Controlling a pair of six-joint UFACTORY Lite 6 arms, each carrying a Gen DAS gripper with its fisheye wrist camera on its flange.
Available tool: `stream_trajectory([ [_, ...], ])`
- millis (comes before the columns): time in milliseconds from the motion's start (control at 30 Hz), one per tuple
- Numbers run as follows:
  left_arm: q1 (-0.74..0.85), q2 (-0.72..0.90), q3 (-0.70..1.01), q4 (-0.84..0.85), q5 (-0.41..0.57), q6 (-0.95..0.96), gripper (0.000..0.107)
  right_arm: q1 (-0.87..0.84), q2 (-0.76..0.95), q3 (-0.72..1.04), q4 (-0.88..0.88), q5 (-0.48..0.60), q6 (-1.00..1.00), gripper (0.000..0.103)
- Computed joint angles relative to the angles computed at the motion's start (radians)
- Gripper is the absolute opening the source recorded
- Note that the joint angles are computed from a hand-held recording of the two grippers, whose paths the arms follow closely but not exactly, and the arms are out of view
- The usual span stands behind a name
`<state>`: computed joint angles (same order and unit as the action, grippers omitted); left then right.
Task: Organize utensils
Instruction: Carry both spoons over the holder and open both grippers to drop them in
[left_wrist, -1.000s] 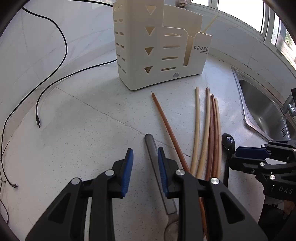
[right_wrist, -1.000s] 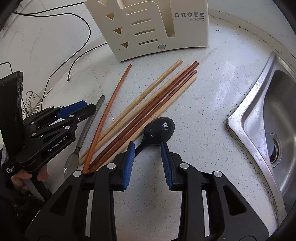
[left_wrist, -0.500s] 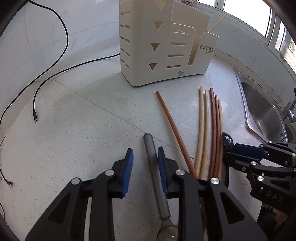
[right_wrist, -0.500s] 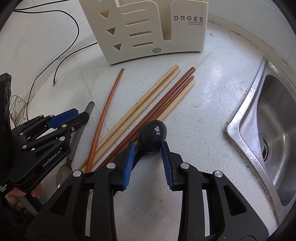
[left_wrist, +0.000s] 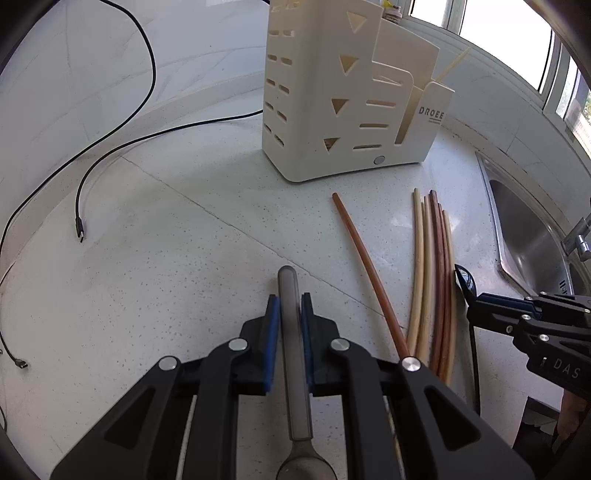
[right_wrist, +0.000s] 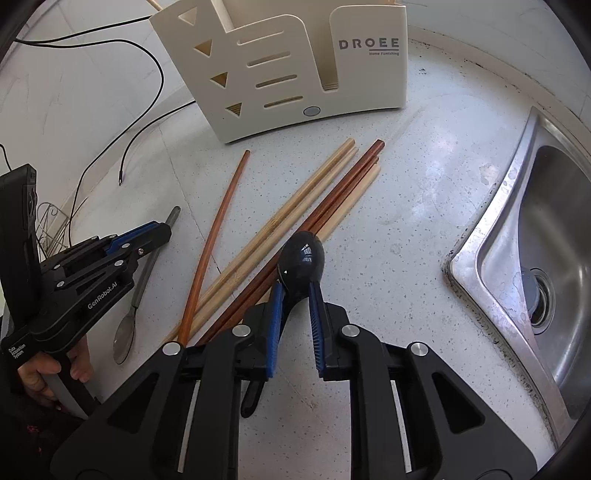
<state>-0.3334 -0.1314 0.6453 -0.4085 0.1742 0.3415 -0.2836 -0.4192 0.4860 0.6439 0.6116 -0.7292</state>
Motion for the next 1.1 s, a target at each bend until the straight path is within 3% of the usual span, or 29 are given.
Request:
stream_trajectory([
  [133, 0.025, -0.017, -0.006, -0.07, 0.009, 0.075, 0.011, -0.029, -0.026, -0.01, 0.011, 0.019, -0.029, 0.009],
  [333, 0.044, -0.042, -0.006, -0.043, 0.021, 0.052, 0.011, -0.095, -0.059, -0.023, 0.021, 0.059, -0.087, 0.006],
  [567, 0.048, -0.047, -0.009, -0.047, 0.028, 0.057, 0.011, -0.015, -0.036, -0.002, -0.076, -0.003, 0.058, 0.009],
  [733, 0.043, -0.059, -0.009, -0.024, 0.031, 0.031, 0.011, -0.039, -0.024, 0.003, -0.036, -0.004, 0.032, 0.005],
  [933, 0.048, -0.088, -0.007, -0.042, 0.034, 0.037, 0.011, -0.154, -0.01, -0.007, 0.114, 0.061, -0.14, 0.004],
  [1100, 0.059, -0.144, -0.016, -0.278, 0.028, 0.25, 0.011, -0.322, -0.031, -0.027, 0.3, 0.203, -0.384, 0.004],
])
